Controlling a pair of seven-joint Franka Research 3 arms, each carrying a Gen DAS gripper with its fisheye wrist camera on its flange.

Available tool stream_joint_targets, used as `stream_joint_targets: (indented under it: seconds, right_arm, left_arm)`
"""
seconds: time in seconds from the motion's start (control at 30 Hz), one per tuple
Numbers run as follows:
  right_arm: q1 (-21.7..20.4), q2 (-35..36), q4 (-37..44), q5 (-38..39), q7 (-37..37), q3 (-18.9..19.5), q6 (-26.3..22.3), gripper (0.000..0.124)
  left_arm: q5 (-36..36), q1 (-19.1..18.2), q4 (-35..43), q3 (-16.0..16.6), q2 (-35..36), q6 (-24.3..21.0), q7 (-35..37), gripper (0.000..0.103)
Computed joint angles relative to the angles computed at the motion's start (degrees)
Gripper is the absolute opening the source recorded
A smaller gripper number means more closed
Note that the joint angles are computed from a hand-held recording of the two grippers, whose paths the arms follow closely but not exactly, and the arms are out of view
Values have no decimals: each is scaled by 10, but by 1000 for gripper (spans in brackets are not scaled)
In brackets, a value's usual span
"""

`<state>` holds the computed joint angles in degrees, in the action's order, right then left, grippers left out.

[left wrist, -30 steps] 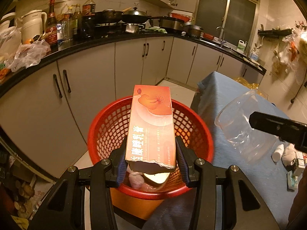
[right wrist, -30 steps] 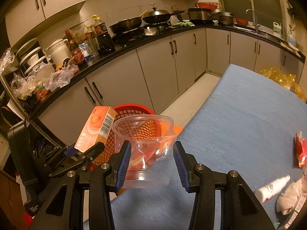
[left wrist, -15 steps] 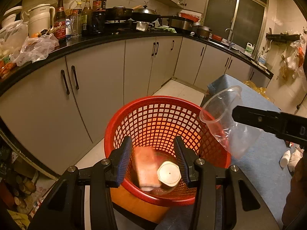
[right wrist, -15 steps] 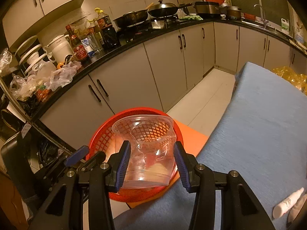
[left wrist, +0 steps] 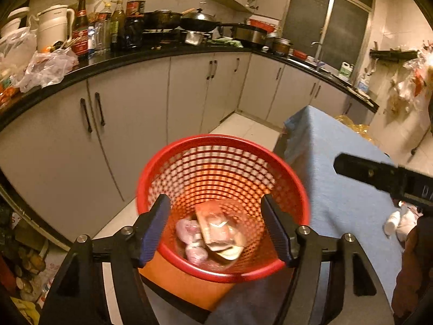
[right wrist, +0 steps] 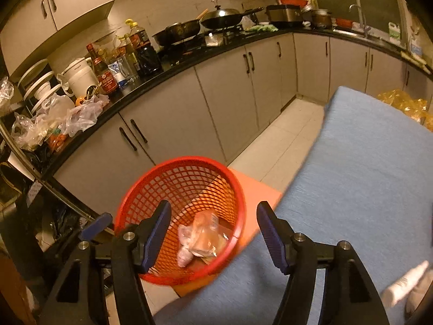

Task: Collect trash
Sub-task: 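Lower the orange box and clear cup into the red basket and open both tools, then move both tools back over the trash pile on the table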

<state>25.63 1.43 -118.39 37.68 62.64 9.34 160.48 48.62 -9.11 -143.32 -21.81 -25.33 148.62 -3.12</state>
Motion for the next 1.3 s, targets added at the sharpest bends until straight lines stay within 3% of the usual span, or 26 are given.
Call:
stream_joint_targets:
  seconds: [0.23,0.47,0.8,1.0,1.17,1.3]
  right_arm:
    - [-9,-71,-78,65,-39,-26,-5,70]
    - [-11,-148,-160,124,-87,-61,10,70]
    - [-35,-276,-274,149,-114,-131,47,70]
    - [-90,-345,-327,137,-85,-180,50,70]
    - [-125,-360,-341,125,-62,-218,56,76]
    - [-133,-335,-326,142,-69,-260,43,76]
  left_arm:
    - [18,-20,47,-21,44,-1,8,69]
    - [43,-63,125,-28,127,-10,28,69]
    - [45,-161,277,-2,276,-11,120,76]
    - [13,-215,374,20,353,-7,191,82]
    - [-35,-249,449,36,410,-1,248,85]
    - [-54,-285,526,51,464,-41,291,86]
